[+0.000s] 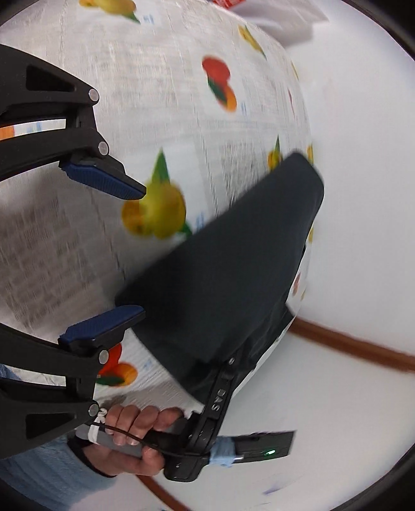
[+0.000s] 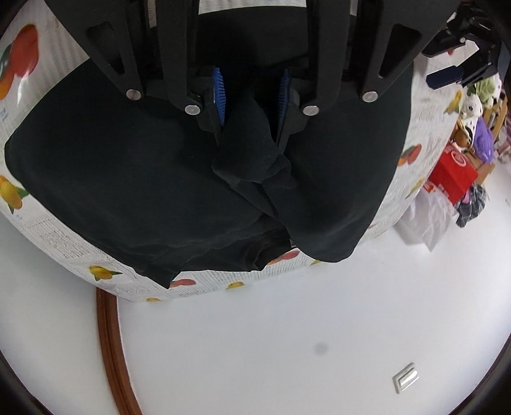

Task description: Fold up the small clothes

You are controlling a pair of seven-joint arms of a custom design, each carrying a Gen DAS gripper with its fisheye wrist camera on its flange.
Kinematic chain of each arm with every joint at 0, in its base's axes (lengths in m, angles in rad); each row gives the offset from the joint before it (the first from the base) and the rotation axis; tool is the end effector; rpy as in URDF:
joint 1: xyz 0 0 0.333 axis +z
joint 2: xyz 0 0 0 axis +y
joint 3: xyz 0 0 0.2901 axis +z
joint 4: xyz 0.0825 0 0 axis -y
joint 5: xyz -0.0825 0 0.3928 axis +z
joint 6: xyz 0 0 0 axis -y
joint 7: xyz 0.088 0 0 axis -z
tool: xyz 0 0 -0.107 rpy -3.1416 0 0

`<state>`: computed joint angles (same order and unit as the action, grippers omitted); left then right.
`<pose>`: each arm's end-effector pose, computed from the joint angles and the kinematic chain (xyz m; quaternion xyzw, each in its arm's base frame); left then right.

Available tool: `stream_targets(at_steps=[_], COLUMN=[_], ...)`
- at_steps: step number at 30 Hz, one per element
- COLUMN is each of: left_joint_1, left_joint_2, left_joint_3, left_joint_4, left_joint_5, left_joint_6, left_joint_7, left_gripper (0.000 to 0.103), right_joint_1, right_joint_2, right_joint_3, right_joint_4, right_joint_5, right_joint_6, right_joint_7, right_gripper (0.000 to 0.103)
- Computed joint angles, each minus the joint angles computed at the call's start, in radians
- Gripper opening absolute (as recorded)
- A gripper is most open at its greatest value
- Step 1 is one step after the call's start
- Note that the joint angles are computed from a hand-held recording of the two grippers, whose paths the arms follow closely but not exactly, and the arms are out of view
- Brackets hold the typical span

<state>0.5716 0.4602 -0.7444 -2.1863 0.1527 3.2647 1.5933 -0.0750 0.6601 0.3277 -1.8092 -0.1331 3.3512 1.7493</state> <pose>0.5964 -0.1019 0.2865 -0.5910 0.7099 -0.3515 0.1521 0.6749 0.1543 0.2771 -0.6495 0.6145 -0.1904 0.4054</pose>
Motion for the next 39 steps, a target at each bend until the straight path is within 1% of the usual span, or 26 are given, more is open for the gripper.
stream_targets(at_steps=[2, 3, 6, 7, 9, 10, 11, 12, 13, 14, 15, 16, 17, 18, 19, 21, 22, 25, 27, 28, 30, 32, 33, 35, 38, 39], left_joint_1=[-0.047, -0.089, -0.290, -0.377, -0.478, -0.507, -0.531, -0.548, -0.553, -0.589, -0.640, -0.657, -0.642, -0.599, -0.588, -0.638, -0.633, -0.521, -0.515, -0.488, -0.397, -0.368, -0.341, -0.213, -0.046, -0.019], left_joint_2=[0.006, 0.006, -0.008, -0.010, -0.013, -0.011, -0.009, -0.006, -0.003, -0.004, -0.009, -0.011, -0.013, -0.009, -0.011, -0.019, -0.024, -0.039, -0.058, -0.069, -0.085, -0.103, -0.110, -0.116, -0.115, -0.105], left_joint_3=[0.025, 0.058, 0.236, 0.315, 0.408, 0.433, 0.453, 0.466, 0.467, 0.502, 0.558, 0.578, 0.564, 0.525, 0.519, 0.579, 0.581, 0.504, 0.524, 0.513, 0.453, 0.457, 0.444, 0.346, 0.201, 0.178], left_joint_4=[0.020, 0.033, 0.073, 0.089, 0.108, 0.116, 0.123, 0.130, 0.135, 0.139, 0.140, 0.139, 0.131, 0.127, 0.118, 0.108, 0.101, 0.078, 0.052, 0.036, 0.008, -0.017, -0.028, -0.049, -0.071, -0.065], left_joint_5=[-0.009, -0.019, -0.058, -0.072, -0.095, -0.104, -0.112, -0.117, -0.119, -0.126, -0.121, -0.124, -0.134, -0.131, -0.130, -0.138, -0.139, -0.128, -0.131, -0.129, -0.108, -0.097, -0.088, -0.045, 0.005, 0.011], left_joint_6=[-0.022, -0.024, -0.021, -0.023, -0.032, -0.036, -0.037, -0.036, -0.035, -0.035, -0.033, -0.030, -0.018, -0.006, 0.011, 0.029, 0.033, 0.040, 0.051, 0.054, 0.056, 0.060, 0.059, 0.049, 0.021, 0.015], left_joint_7=[-0.001, -0.003, -0.023, -0.038, -0.060, -0.067, -0.074, -0.077, -0.076, -0.084, -0.113, -0.122, -0.113, -0.105, -0.103, -0.115, -0.119, -0.128, -0.139, -0.147, -0.160, -0.168, -0.171, -0.183, -0.178, -0.170], left_gripper=[0.066, 0.066, 0.066, 0.066, 0.066, 0.066, 0.064, 0.058, 0.054, 0.044, 0.035, 0.033, 0.030, 0.026, 0.025, 0.022, 0.022, 0.020, 0.020, 0.019, 0.019, 0.019, 0.019, 0.020, 0.024, 0.024], right_joint_1=[-0.023, -0.027, -0.037, -0.038, -0.035, -0.029, -0.026, -0.016, -0.010, 0.004, 0.022, 0.035, 0.035, 0.042, 0.060, 0.097, 0.102, 0.125, 0.138, 0.141, 0.148, 0.167, 0.175, 0.181, 0.152, 0.134], right_joint_2=[0.004, 0.010, 0.022, 0.027, 0.038, 0.045, 0.047, 0.047, 0.047, 0.045, 0.041, 0.039, 0.042, 0.046, 0.046, 0.048, 0.053, 0.066, 0.081, 0.091, 0.114, 0.139, 0.153, 0.166, 0.148, 0.144], right_joint_3=[0.018, 0.024, 0.030, 0.032, 0.030, 0.024, 0.023, 0.014, 0.008, -0.004, -0.022, -0.033, -0.031, -0.034, -0.050, -0.080, -0.078, -0.076, -0.066, -0.056, -0.031, -0.017, -0.007, 0.011, 0.057, 0.079], right_joint_4=[0.005, 0.017, 0.042, 0.052, 0.070, 0.081, 0.084, 0.086, 0.088, 0.090, 0.089, 0.089, 0.094, 0.101, 0.107, 0.126, 0.138, 0.175, 0.205, 0.221, 0.257, 0.293, 0.311, 0.331, 0.302, 0.292], right_joint_5=[-0.030, -0.035, -0.044, -0.044, -0.038, -0.034, -0.026, -0.019, -0.011, -0.002, 0.008, 0.018, 0.025, 0.034, 0.045, 0.066, 0.073, 0.095, 0.110, 0.118, 0.137, 0.153, 0.160, 0.179, 0.233, 0.253], right_joint_6=[-0.018, -0.028, -0.049, -0.064, -0.084, -0.090, -0.092, -0.095, -0.094, -0.096, -0.095, -0.094, -0.096, -0.101, -0.105, -0.118, -0.129, -0.164, -0.187, -0.199, -0.222, -0.232, -0.236, -0.246, -0.257, -0.261], right_joint_7=[-0.024, -0.036, -0.086, -0.105, -0.146, -0.166, -0.183, -0.198, -0.213, -0.227, -0.236, -0.244, -0.254, -0.261, -0.263, -0.266, -0.272, -0.296, -0.316, -0.329, -0.358, -0.386, -0.402, -0.429, -0.453, -0.463], right_gripper=[0.030, 0.034, 0.035, 0.035, 0.034, 0.032, 0.032, 0.031, 0.029, 0.028, 0.026, 0.024, 0.022, 0.019, 0.017, 0.015, 0.015, 0.014, 0.014, 0.014, 0.014, 0.014, 0.014, 0.014, 0.019, 0.027])
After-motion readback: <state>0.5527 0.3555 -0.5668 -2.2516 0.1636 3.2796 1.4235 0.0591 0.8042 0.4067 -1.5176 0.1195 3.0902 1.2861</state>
